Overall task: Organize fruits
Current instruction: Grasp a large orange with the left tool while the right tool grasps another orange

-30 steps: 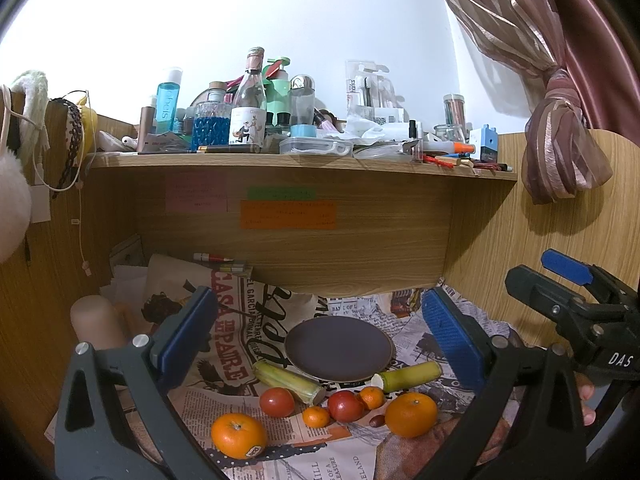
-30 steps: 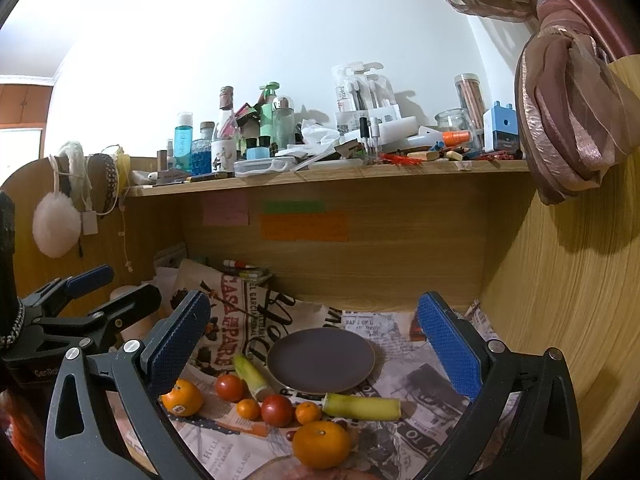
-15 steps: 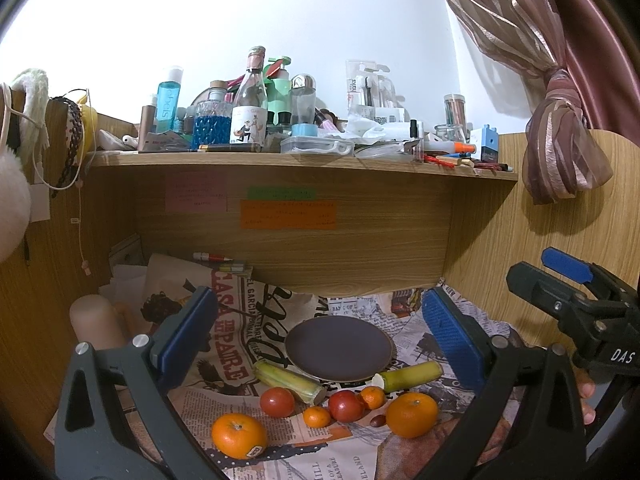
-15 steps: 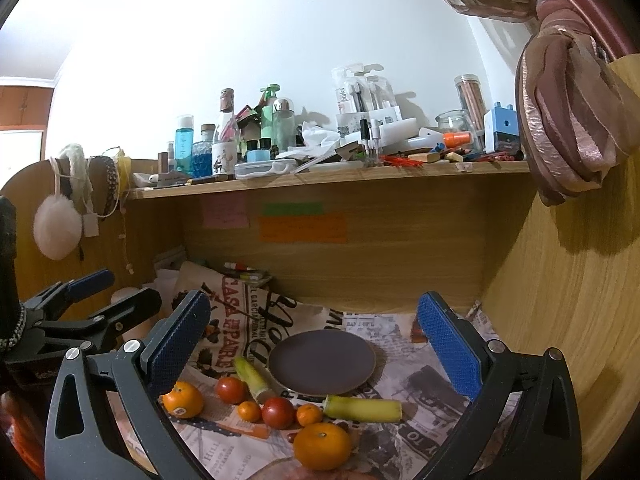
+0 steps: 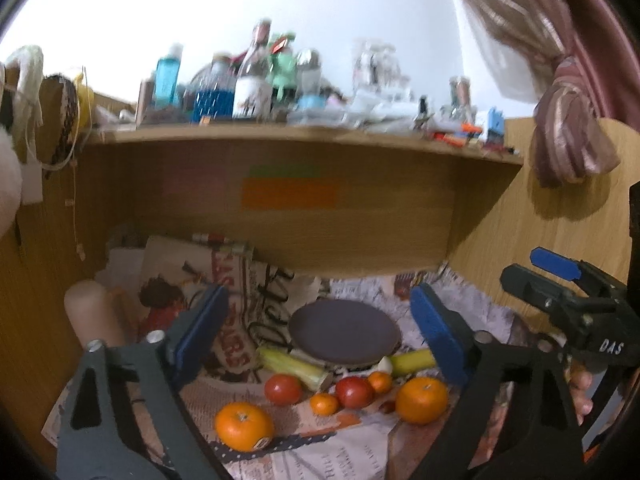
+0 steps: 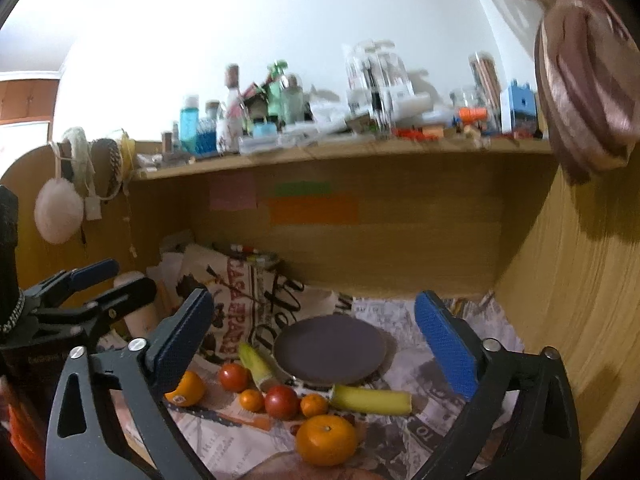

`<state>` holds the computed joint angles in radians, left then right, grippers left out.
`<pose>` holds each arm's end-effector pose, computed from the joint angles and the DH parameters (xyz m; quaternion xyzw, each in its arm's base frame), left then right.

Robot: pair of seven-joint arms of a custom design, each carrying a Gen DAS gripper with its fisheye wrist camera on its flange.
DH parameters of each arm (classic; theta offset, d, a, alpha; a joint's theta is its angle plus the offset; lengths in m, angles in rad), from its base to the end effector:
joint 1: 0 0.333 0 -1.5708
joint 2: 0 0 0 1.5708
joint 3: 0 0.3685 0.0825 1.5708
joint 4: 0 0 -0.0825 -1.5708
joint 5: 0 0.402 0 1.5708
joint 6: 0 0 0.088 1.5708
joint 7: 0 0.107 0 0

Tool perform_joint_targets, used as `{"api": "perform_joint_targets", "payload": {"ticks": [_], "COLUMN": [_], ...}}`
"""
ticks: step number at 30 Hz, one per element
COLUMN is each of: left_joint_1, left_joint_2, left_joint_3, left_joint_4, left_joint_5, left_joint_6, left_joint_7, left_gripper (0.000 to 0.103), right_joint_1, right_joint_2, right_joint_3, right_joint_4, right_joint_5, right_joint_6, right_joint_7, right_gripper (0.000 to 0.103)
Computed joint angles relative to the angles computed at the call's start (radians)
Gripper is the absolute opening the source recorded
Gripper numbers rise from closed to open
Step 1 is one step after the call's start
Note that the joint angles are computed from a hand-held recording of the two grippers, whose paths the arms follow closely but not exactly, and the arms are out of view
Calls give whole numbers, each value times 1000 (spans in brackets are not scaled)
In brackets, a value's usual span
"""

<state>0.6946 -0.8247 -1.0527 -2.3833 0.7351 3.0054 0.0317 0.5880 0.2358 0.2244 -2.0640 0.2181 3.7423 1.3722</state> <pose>0.3845 -0.3206 0.5555 -0.6191 0.4947 -0.4047 0.4563 0.4682 0.4311 0.5389 -0.6795 0.3278 -0.2745 0.5961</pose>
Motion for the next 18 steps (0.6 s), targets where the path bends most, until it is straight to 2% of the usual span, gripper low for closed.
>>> {"api": "perform_joint_targets", "payload": {"ticks": [4,6,9,13,17,18], "left_joint_1": [-30,-54,-94,-134,-175,-188], "left_joint_2": [83,135,209,284,369,393], "left_joint_3": [18,38,71,92,114,123], "left_joint_4": [-27,-43,-67,-83,-90,-92], "left_joint_5": [1,10,31,63,97,102], "left_joint_6": [-25,-34,-45,-91,-129,-137], "left_joint_7": [17,19,13,6,7,8], "left_gripper": [82,74,71,69,69,69], "right_joint_1": [-33,-42,-84,-80,-45,-51], "right_joint_2": [13,22,37,52,71,79], "right_joint_3": [0,-3,19,11,-21,-13], "right_joint_4": [15,25,40,48,62,66], "right_joint_5": [-31,-33,-70,-54,-18,-14], "right_joint_6": [-100,-160,-258,-335,-397,-410], "right_joint_7": [31,32,60,44,18,14], "right_gripper": [85,80,73,71,71,71]}}
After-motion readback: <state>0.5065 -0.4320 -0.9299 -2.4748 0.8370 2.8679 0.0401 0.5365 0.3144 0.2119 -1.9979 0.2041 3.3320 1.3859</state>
